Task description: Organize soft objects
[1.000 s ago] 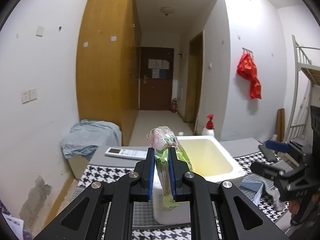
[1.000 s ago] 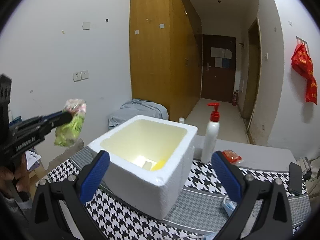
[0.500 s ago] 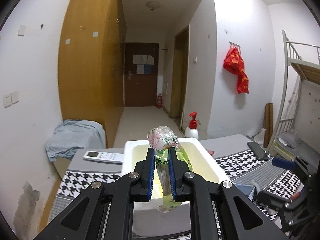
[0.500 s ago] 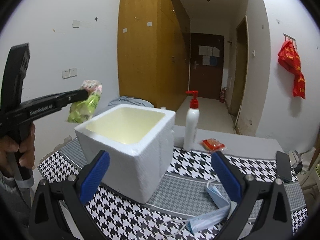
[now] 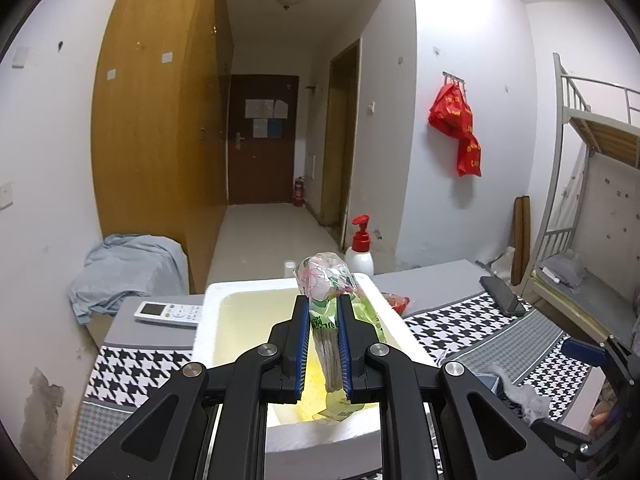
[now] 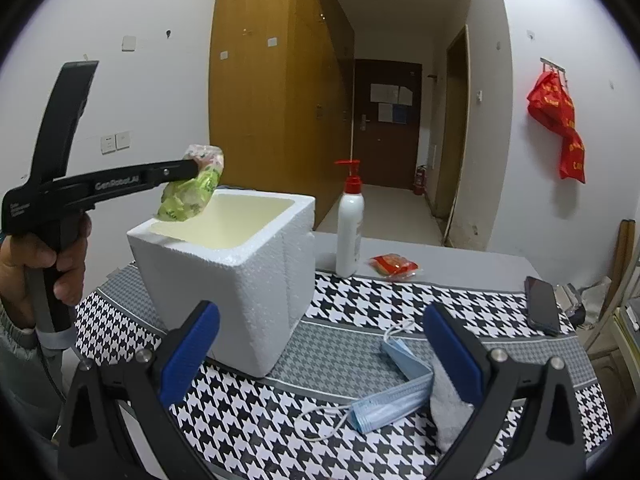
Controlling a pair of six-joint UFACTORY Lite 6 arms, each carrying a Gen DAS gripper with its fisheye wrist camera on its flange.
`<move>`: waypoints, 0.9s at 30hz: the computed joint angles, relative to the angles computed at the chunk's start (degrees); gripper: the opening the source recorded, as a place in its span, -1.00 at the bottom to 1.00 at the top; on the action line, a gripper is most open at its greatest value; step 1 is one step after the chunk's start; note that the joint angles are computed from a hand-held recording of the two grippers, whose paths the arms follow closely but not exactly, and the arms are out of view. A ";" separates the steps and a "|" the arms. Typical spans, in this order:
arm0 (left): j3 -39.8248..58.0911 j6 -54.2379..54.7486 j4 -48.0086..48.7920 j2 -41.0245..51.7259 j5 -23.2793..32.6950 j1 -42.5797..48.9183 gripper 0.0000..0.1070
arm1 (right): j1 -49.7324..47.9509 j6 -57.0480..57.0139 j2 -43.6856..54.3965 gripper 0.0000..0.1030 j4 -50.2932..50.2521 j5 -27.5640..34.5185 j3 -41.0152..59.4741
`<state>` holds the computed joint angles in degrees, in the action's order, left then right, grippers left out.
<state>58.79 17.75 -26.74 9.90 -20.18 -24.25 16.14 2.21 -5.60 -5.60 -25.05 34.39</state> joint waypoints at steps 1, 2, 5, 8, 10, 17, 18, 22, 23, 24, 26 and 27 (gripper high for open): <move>0.38 -0.05 0.05 0.35 0.14 -0.10 -0.73 | 0.08 -0.89 -0.52 0.99 1.17 -0.02 -0.52; 0.92 0.37 -0.34 0.86 0.18 -0.28 -0.73 | 0.04 -1.19 -0.88 0.99 1.60 -0.05 -0.91; 1.77 0.78 -0.74 1.61 0.41 -0.40 -0.73 | -0.27 -1.27 -1.67 0.99 2.20 0.12 -1.68; 2.43 1.48 -1.47 2.22 0.27 -0.26 -0.73 | -0.30 -2.11 -2.50 0.99 3.41 0.11 -2.57; 3.65 2.00 -1.41 3.30 0.86 -0.30 -0.66 | -0.38 -2.42 -3.00 0.99 3.86 0.18 -3.12; 3.12 4.40 -5.49 3.74 -1.74 -0.94 0.73 | -0.58 -3.81 -5.92 0.99 5.69 0.53 -5.40; 2.60 3.79 -4.97 3.40 -2.01 -0.99 0.82 | -0.81 -3.45 -5.86 0.99 5.34 0.47 -5.42; 0.26 7.97 -9.18 1.48 -4.22 -2.20 0.85 | -1.37 -2.42 -5.40 0.99 4.32 0.53 -5.04; -0.34 8.19 -9.49 0.87 -4.44 -2.32 0.85 | -1.44 -1.88 -5.31 0.99 3.72 0.61 -4.87; -1.09 7.87 -9.39 0.04 -4.62 -2.41 0.86 | -1.40 -1.82 -5.38 0.99 3.59 0.65 -4.89; -2.23 8.09 -9.76 -1.40 -4.90 -2.68 0.86 | -1.21 -2.44 -5.74 0.99 3.83 0.69 -4.98; -2.97 8.94 -10.62 -2.35 -5.28 -3.03 0.87 | -1.09 -2.80 -6.00 0.99 4.06 0.77 -5.06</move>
<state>55.83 26.68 -37.36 7.55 -25.46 -27.28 15.05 -0.59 -11.60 -1.54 -24.28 29.34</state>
